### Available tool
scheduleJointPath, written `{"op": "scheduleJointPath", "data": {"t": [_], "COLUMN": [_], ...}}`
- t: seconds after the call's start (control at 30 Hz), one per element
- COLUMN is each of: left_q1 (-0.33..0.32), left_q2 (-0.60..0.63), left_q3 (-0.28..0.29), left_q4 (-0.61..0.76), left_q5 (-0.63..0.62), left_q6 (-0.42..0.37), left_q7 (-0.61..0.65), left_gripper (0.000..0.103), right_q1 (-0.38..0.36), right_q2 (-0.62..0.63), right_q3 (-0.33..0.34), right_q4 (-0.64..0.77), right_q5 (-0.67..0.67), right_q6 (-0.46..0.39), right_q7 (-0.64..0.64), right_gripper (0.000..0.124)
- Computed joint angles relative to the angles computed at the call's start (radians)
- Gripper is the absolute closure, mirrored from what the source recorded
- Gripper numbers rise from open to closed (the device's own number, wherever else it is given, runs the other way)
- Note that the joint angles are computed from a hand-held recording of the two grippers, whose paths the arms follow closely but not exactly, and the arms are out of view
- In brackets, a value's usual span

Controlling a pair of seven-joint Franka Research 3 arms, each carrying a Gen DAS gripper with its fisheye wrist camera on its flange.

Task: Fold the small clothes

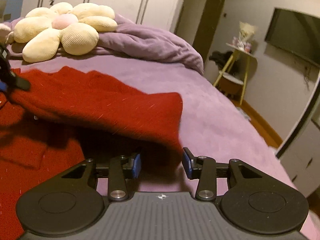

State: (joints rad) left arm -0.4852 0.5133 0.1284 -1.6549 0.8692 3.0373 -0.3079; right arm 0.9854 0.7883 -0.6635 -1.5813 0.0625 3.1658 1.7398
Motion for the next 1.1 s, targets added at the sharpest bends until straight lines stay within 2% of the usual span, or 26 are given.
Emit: {"op": "scheduleJointPath", "data": {"t": [0.03,0.13,0.23,0.27,0.3,0.4,0.57,0.7,0.9,0.97,1.03,1.1], "left_q1": [-0.032,-0.069,-0.058,-0.049,-0.038,0.016,0.076,0.119,0.158,0.180,0.201,0.227], "left_q2": [-0.035,-0.144,-0.238,-0.263,-0.283,-0.293,-0.252,-0.255,-0.346,-0.370,-0.380,-0.385], "left_q3": [0.046,0.106,0.080,0.065,0.055,0.030,-0.003,-0.011,-0.049,-0.071,-0.099,-0.123], "left_q4": [-0.030,-0.131,-0.233,-0.268,-0.301,-0.371,-0.368,-0.365,-0.383,-0.401,-0.418,-0.437], "left_q5": [0.044,0.198,0.246,0.234,0.231,0.226,0.303,0.410,0.595,0.590,0.548,0.525], "left_q6": [-0.015,-0.075,-0.216,-0.266,-0.288,-0.239,-0.177,-0.137,-0.248,-0.283,-0.322,-0.334], "left_q7": [-0.032,-0.129,-0.079,-0.058,-0.059,-0.121,-0.238,-0.386,-0.455,-0.430,-0.353,-0.322], "left_gripper": [0.084,0.084,0.084,0.084,0.084,0.083,0.078,0.086,0.087,0.087,0.087,0.087], "right_q1": [-0.002,-0.049,-0.071,-0.072,-0.076,-0.110,-0.032,-0.037,0.009,0.019,0.033,0.048], "right_q2": [0.017,0.045,0.094,0.116,0.138,0.161,0.209,0.205,0.205,0.216,0.242,0.262], "right_q3": [-0.002,0.050,0.074,0.072,0.073,0.126,0.010,0.018,-0.031,-0.043,-0.071,-0.100], "right_q4": [0.028,0.117,0.205,0.237,0.274,0.329,0.331,0.334,0.319,0.328,0.352,0.356], "right_q5": [-0.003,-0.022,-0.056,-0.069,-0.084,-0.137,-0.200,-0.222,-0.240,-0.230,-0.227,-0.233], "right_q6": [-0.007,-0.030,-0.038,-0.050,-0.072,-0.101,-0.072,-0.078,-0.050,-0.044,-0.066,-0.061], "right_q7": [-0.002,-0.013,-0.021,-0.022,-0.024,-0.040,0.035,0.041,0.076,0.078,0.086,0.106], "right_gripper": [0.084,0.084,0.084,0.087,0.096,0.112,0.112,0.109,0.105,0.102,0.101,0.101]}}
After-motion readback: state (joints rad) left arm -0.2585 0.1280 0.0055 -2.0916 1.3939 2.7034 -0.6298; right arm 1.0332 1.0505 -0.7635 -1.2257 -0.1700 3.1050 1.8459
